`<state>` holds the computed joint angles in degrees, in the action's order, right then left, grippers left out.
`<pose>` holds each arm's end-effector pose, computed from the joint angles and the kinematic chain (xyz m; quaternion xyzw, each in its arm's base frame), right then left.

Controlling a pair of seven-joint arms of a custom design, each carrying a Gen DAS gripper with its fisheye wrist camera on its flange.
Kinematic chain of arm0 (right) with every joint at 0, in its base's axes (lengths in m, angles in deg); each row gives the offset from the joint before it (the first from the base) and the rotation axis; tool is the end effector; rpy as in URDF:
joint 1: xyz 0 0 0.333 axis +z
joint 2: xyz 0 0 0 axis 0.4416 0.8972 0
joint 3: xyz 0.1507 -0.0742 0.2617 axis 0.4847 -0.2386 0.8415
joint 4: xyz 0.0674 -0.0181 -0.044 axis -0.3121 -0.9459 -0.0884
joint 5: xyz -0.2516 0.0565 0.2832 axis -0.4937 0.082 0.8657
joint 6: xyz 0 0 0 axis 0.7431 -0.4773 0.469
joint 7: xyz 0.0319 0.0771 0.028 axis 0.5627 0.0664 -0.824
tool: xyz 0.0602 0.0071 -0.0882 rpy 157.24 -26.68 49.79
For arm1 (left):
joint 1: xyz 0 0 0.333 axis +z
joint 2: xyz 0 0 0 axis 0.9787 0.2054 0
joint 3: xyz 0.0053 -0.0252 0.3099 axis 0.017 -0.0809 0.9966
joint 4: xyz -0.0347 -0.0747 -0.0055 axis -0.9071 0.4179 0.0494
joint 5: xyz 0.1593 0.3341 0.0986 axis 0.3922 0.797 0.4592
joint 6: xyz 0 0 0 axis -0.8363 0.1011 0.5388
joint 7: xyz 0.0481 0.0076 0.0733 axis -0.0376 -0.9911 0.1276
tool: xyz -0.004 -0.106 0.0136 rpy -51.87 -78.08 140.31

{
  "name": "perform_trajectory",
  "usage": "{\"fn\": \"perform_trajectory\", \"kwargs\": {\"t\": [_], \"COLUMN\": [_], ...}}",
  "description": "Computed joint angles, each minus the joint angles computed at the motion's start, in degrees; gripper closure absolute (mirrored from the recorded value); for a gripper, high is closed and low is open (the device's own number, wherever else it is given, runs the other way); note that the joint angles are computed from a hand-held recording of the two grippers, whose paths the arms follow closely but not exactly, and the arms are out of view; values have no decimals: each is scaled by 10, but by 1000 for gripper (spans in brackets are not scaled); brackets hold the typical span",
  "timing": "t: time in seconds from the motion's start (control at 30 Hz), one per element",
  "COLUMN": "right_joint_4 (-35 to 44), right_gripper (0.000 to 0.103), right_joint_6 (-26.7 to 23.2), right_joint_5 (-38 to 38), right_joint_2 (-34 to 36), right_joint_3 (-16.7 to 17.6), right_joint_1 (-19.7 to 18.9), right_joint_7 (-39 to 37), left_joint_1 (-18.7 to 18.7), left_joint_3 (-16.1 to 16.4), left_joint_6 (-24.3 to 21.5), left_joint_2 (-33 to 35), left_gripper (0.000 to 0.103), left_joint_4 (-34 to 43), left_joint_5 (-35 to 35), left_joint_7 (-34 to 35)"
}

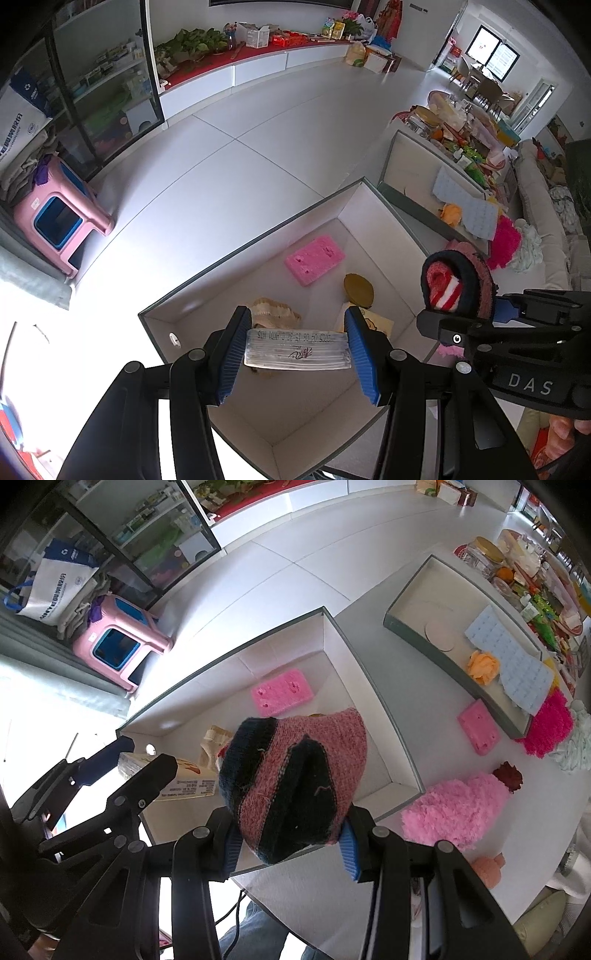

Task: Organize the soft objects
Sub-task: 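Open left tool dropping tissue pack into box while right tool releases hat, then move left tool toward white cloth bag while right tool approaches peach knit hat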

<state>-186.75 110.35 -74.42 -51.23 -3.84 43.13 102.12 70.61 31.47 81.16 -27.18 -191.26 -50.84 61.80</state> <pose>0.4337 0.1890 0.5450 -0.6374 0.7607 -0.0125 0.1220 0.4463 -0.1190 0.5834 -0.5586 0.8020 -0.2068 0.0453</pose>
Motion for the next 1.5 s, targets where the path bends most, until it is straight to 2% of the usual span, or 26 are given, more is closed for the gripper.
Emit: {"fn": "perform_trajectory", "kwargs": {"t": [0.43,0.6,0.67,0.73,0.77,0.8,0.87,1.0,1.07,1.23,1.5], "right_joint_4": [-2,-13,-19,-26,-32,-39,-50,-78,-83,-104,-186], "right_gripper": [56,53,47,37,32,26,17,13,0,0,0], "right_joint_6": [0,6,10,9,11,16,22,48,51,57,49], "right_joint_5": [7,21,30,32,33,37,44,66,57,35,72], "right_joint_2": [22,24,21,16,10,4,-5,-31,-38,-64,-148], "right_joint_3": [-3,-7,-11,-12,-13,-15,-18,-23,-19,-14,-27], "right_joint_1": [0,1,0,-3,-6,-8,-12,-16,-19,-24,-29], "right_joint_7": [-4,-9,-14,-10,-6,-4,2,10,14,37,67], "left_joint_1": [-2,-1,4,8,9,11,12,14,12,10,3], "left_joint_3": [-2,0,-3,0,3,6,7,1,-1,2,-10], "left_joint_6": [-3,14,24,26,25,29,28,22,9,-18,-51], "left_joint_2": [15,5,0,-1,0,-2,1,6,8,8,-7], "left_gripper": [49,47,36,8,1,0,0,1,1,1,1], "left_joint_4": [-5,-19,-24,-24,-23,-24,-21,-17,-13,-10,-16], "left_joint_5": [5,-3,5,6,2,-3,-6,5,11,8,44], "left_joint_7": [12,16,2,-9,-14,-21,-27,-39,-41,-40,-15]}}
